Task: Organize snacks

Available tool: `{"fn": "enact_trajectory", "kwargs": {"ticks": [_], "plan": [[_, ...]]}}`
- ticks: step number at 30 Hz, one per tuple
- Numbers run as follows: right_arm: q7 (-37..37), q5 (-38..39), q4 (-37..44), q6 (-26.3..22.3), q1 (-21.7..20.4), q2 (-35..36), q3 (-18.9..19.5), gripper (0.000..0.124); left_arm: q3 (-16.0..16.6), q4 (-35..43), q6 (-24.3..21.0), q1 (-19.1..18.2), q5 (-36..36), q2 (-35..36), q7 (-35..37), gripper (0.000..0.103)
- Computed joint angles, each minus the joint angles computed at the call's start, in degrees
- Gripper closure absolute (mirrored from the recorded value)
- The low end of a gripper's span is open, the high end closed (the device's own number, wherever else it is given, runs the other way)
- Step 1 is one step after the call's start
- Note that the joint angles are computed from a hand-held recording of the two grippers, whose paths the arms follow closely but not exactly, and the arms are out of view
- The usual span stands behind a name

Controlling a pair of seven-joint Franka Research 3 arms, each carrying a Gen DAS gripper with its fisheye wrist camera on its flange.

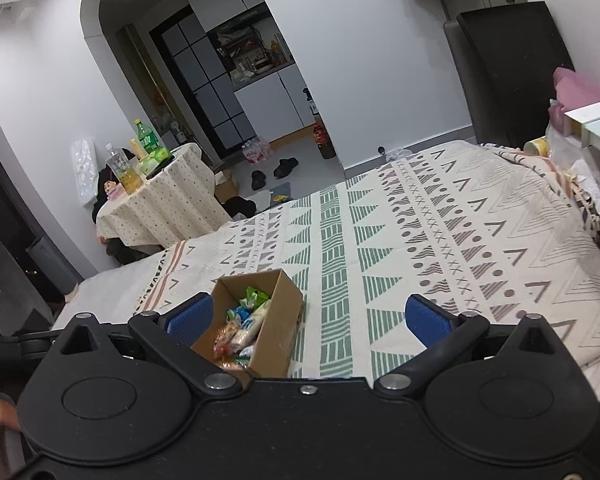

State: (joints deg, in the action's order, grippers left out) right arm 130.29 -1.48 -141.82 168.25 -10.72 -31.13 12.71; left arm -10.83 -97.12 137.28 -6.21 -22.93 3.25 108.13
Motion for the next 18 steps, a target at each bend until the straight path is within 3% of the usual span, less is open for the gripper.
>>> {"fn": "enact_trajectory", "kwargs": {"ticks": [18], "plan": [[3.6,-6.9,0.5,-11.6,0.8,-7.7,4.2,0.021,4.5,-11.7,1.9,-2.0,-7.2,-11.1,9.8,0.000]]}}
